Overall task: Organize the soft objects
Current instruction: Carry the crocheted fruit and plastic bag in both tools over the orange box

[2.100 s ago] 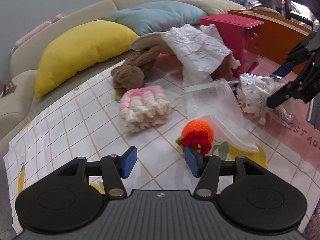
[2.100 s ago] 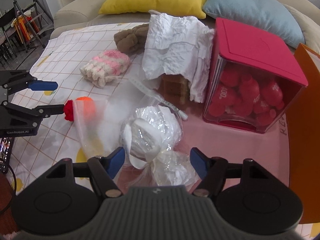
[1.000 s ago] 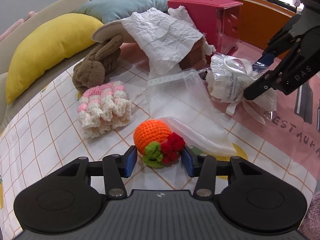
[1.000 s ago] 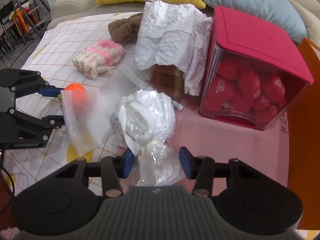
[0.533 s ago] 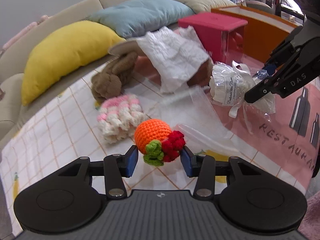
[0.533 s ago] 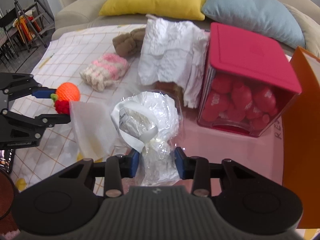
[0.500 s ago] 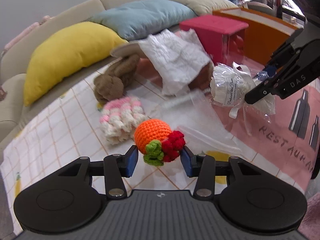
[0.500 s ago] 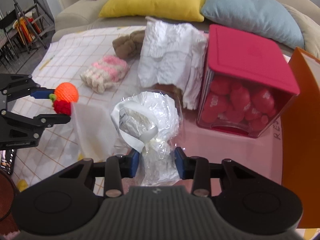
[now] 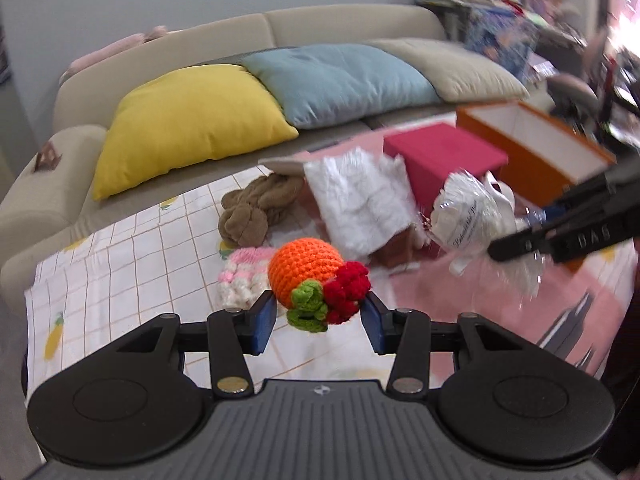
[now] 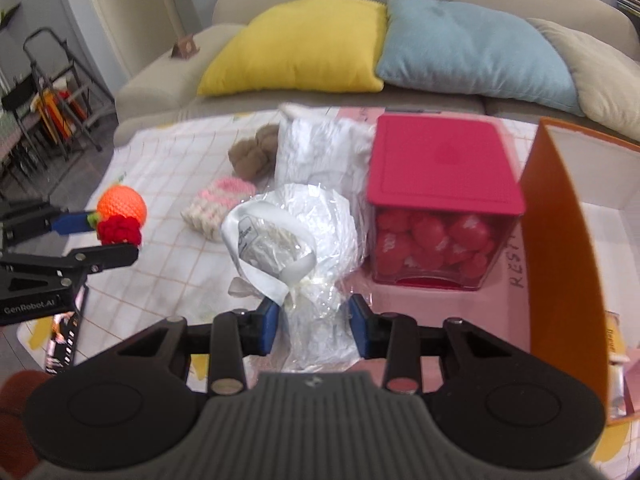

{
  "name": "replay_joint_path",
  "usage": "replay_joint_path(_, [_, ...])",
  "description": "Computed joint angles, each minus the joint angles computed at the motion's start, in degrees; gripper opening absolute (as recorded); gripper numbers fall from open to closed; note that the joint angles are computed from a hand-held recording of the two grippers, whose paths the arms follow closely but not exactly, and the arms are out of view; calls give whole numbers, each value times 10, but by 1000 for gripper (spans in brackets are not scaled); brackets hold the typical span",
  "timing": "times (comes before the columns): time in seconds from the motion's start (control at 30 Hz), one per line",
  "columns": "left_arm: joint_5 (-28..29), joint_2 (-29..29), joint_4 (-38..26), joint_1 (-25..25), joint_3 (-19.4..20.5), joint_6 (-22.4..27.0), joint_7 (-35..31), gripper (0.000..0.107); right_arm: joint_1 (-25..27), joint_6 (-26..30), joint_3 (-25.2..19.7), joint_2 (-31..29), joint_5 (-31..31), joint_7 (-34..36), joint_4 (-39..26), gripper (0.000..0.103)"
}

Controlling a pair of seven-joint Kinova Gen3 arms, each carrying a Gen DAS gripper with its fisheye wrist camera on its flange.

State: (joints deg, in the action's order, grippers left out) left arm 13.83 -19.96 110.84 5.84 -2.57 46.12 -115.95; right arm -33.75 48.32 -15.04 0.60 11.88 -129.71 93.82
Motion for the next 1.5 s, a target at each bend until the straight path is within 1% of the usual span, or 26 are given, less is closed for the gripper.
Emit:
replay_joint_path(0.07, [1,-3,-15,-14,28,9,47,52,6,-1,3,-17,-3,-2,4,37])
replay_joint_path(0.2, [-4,-11,-39,-2,58,10,133,52,29,-4,6,-57,-13,-4,16,37])
replay_joint_path(0.27, [-9,-12,-54,-10,88,11,180,52,46,-7,6,-79,-22,-4,26,37])
replay_joint_path(0.4, [-25,-2,-86,2,128,15,271,52,82,-10,13,-122,-45,12,42,37])
replay_joint_path(0.53, [-28,25,-118,33,146,15,326,52,120,-9,28,-159,-66,42,58,37])
replay_joint_path(0.67, [-19,68,-161,70,150,23,356,52,154,-2,62,-191,-98,88,73,37])
replay_joint_path(0.7, [-26,83,-174,76,159,27,371,52,163,2,71,-198,-103,101,75,37])
replay_joint_path(0.77, [-30,113,-202,92,166,38,392,52,175,11,96,-205,-120,133,77,37])
replay_joint_path(0.87, [-3,157,-240,116,157,53,402,52,192,21,134,-206,-144,185,79,37])
replay_joint_path(1.0, [-2,233,-319,147,163,94,425,52,221,44,178,-188,-173,242,73,37])
replay_joint_path(1.1, [-24,296,-394,185,159,135,443,52,244,47,197,-170,-192,275,74,37])
replay_joint_path(1.17, [-54,337,-447,209,161,168,461,52,258,43,195,-154,-191,295,74,37])
replay_joint_path(1.23, [-100,379,-500,245,155,201,468,52,273,42,190,-138,-187,316,73,37])
replay_joint_path(1.27, [-115,400,-526,259,152,221,471,52,280,43,187,-129,-185,325,71,37])
replay_joint_path(1.3, [-120,421,-553,263,155,244,471,52,285,42,183,-122,-181,331,72,37])
replay_joint_path(1.37, [-111,464,-606,273,149,288,473,52,292,46,176,-102,-174,350,67,37])
replay_joint_path(1.5, [-128,536,-712,312,117,378,480,52,301,44,159,-71,-151,366,65,37])
